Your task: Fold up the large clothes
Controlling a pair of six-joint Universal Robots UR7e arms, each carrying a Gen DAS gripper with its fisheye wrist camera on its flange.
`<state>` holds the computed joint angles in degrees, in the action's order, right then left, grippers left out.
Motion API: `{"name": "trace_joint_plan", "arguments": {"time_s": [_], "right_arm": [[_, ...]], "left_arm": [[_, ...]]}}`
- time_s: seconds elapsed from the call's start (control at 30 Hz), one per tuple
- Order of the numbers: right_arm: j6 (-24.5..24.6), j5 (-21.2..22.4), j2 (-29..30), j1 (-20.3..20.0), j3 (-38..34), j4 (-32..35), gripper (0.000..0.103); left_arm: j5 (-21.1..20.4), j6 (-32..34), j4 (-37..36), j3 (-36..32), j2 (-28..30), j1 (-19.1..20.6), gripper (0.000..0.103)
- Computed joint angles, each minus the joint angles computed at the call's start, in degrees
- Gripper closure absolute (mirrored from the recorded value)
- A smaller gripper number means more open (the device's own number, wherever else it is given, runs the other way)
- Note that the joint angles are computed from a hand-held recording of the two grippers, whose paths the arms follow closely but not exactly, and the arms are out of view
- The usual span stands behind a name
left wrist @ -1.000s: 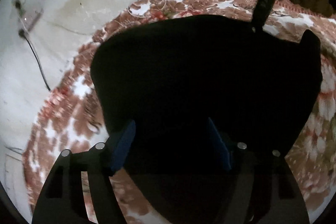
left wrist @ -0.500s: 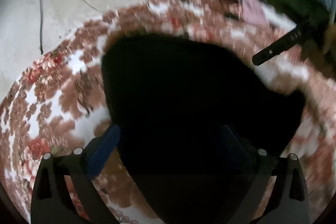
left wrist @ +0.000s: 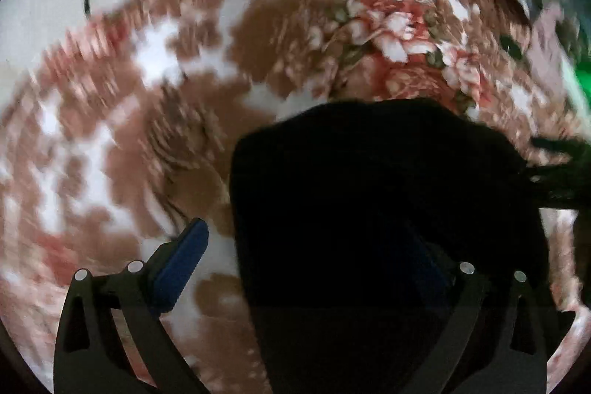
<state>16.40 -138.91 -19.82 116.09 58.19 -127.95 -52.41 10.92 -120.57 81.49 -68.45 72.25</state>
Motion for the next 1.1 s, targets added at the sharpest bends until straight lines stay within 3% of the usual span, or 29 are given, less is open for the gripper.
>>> {"name": "trace_joint_plan", "arguments": {"time_s": [0.1,0.17,0.23,0.27,0.4,0.47,0.57,0.63,0.77,0.87,1.03,1.1], "right_arm": [[-1.53,3.29,-1.01,-2.08,3.29,-4.2,0.005],[-5.48,1.4,-0.07,-2.02,3.47,-6.74,0.005],[-14.19,-4.8,2.38,-0.67,2.57,-11.92,0.005],[-15.38,-5.9,2.52,-0.43,2.83,-13.15,0.005],[-8.92,-0.79,-2.96,0.18,8.53,-16.04,0.005],[-8.04,3.85,-7.32,1.47,14.24,-19.41,0.005],[-6.38,9.14,-11.7,2.71,19.97,-18.62,0.005],[-5.65,10.81,-12.77,3.61,22.2,-17.15,0.005],[-4.83,7.58,-11.89,5.47,25.15,-15.73,0.005],[-6.04,4.91,-10.38,6.25,26.01,-15.48,0.005],[-7.37,4.36,-9.9,5.7,29.46,-21.7,0.005],[-8.19,4.74,-10.04,5.23,30.52,-23.92,0.005]], "left_arm": [[-10.25,-1.41,0.92,-2.45,0.61,5.2,0.004],[-9.89,2.73,-2.55,-0.25,0.25,5.4,0.003],[-8.77,5.19,-5.34,1.25,0.23,5.05,0.003],[-9.48,4.66,-5.37,1.29,0.03,5.09,0.004],[-11.53,10.83,-15.3,7.88,-5.97,3.09,0.005],[-15.47,8.89,-12.91,9.81,-10.33,3.12,0.005],[-20.03,2.62,-6.09,12.49,-16.22,3.0,0.005],[-18.59,2.01,-5.44,15.52,-18.73,1.97,0.005],[-15.8,0.39,-4.54,19.83,-20.68,2.33,0.005],[-16.52,-0.34,-5.24,21.68,-21.2,3.82,0.005],[-19.37,3.19,-10.76,24.23,-20.57,6.84,0.004],[-18.14,6.6,-14.47,26.39,-21.07,6.61,0.003]]}}
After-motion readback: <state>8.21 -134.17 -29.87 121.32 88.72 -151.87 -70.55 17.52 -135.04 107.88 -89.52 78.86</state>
